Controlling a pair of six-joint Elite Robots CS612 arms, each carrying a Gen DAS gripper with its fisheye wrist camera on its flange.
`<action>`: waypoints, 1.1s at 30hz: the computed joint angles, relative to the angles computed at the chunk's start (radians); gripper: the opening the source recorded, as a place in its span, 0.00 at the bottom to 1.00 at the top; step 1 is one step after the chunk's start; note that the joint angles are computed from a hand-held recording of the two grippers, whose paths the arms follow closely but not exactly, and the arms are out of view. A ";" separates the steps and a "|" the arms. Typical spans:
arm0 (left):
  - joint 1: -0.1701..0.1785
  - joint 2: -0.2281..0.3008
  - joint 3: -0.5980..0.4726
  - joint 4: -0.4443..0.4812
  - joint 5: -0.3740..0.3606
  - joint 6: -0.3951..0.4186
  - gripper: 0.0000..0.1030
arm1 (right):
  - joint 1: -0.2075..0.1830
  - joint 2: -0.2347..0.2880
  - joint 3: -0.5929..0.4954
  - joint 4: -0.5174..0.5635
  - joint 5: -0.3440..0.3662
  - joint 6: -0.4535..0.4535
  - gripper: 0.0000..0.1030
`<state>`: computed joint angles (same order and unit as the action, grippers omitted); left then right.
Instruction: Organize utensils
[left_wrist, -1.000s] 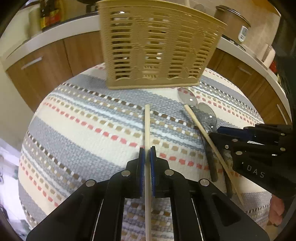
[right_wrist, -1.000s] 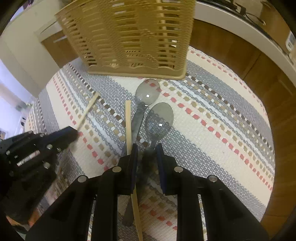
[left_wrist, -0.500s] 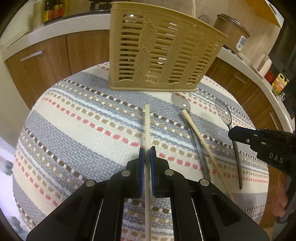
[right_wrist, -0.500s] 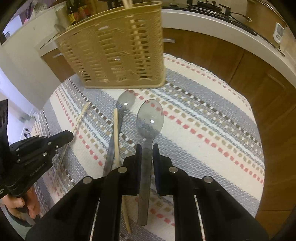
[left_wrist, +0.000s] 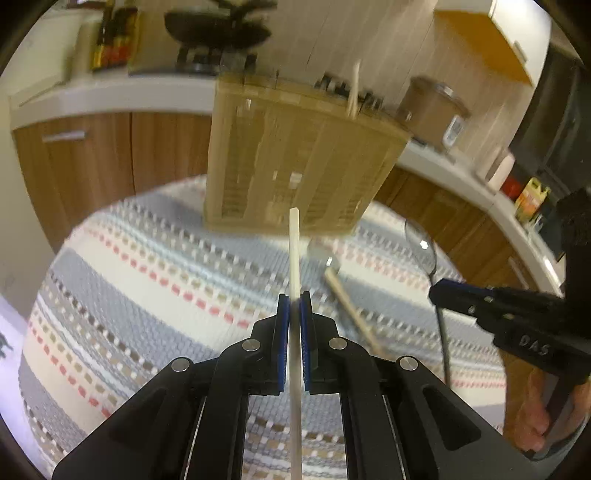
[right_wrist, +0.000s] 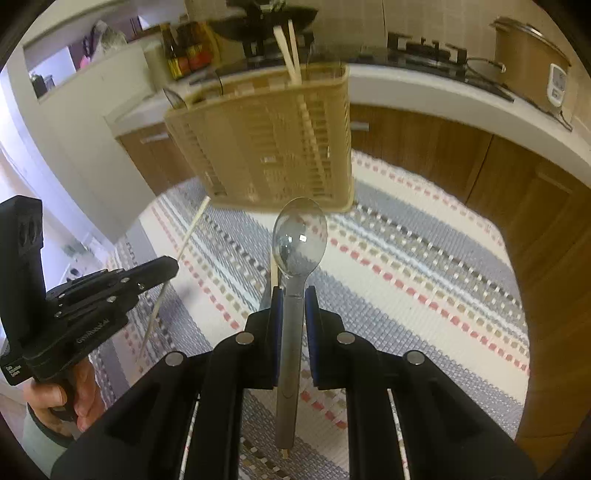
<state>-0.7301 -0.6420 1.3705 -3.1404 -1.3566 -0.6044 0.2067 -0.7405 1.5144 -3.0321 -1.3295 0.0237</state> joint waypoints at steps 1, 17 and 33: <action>-0.001 -0.002 0.003 -0.015 0.008 0.001 0.04 | 0.002 -0.002 0.005 -0.016 -0.011 -0.005 0.10; 0.007 0.013 -0.145 0.554 -0.061 0.044 0.05 | -0.010 0.051 -0.132 0.366 -0.057 -0.026 0.10; 0.029 0.120 -0.410 0.831 -0.084 0.194 0.20 | -0.009 0.092 -0.261 0.599 -0.063 -0.094 0.11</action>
<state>-0.7008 -0.5223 0.9603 -2.3095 -1.4411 -0.4106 0.1973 -0.6488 1.2536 -2.4331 -1.3920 -0.0706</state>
